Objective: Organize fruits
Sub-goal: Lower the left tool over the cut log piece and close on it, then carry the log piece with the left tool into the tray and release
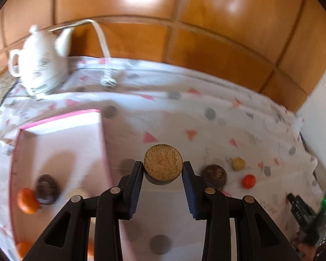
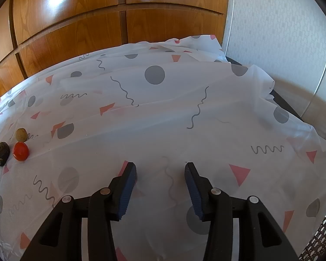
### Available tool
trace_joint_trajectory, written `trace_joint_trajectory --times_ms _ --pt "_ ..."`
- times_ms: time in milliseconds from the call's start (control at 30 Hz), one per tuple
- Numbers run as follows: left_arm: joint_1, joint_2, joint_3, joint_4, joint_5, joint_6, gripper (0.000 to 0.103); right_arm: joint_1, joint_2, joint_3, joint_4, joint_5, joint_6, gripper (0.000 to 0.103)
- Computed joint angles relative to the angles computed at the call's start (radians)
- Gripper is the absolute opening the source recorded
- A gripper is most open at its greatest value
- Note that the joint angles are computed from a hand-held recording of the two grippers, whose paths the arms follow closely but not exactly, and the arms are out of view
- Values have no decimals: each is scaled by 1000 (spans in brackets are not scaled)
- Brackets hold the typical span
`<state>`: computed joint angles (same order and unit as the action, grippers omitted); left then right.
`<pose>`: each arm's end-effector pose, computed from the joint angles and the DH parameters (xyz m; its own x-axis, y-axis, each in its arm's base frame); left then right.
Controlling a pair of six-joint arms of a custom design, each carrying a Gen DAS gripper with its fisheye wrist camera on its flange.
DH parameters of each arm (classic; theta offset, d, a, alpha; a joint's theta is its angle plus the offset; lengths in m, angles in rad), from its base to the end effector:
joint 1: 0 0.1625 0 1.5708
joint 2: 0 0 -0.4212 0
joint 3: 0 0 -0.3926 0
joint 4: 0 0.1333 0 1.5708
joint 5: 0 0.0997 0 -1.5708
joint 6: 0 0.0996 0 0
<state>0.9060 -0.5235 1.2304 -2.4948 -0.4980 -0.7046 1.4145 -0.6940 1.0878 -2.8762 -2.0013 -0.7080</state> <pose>-0.3018 -0.7430 0.0931 -0.7656 -0.3868 -0.5141 0.1398 0.6799 -0.7198 -0.0369 -0.8232 0.3046 -0.7049 -0.0384 0.7082 -0.4780 0.7635 -0.4343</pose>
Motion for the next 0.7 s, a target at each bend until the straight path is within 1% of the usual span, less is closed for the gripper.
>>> trace_joint_trajectory --times_ms 67,133,233,333,533,700 --pt "0 -47 57 2 33 -47 37 0 -1 1 -1 0 0 47" --pt "7 -94 107 38 63 -121 37 0 0 1 -1 -1 0 47" --pt "21 -147 160 85 78 -222 37 1 1 -3 2 -4 -2 47" --pt "33 -182 199 123 90 -292 37 1 1 -2 1 -7 -4 47" --pt "60 -198 228 131 59 -351 37 2 3 -3 -1 -13 -12 47" --pt "57 -194 235 149 62 -372 37 3 4 -4 -1 -18 -15 48"
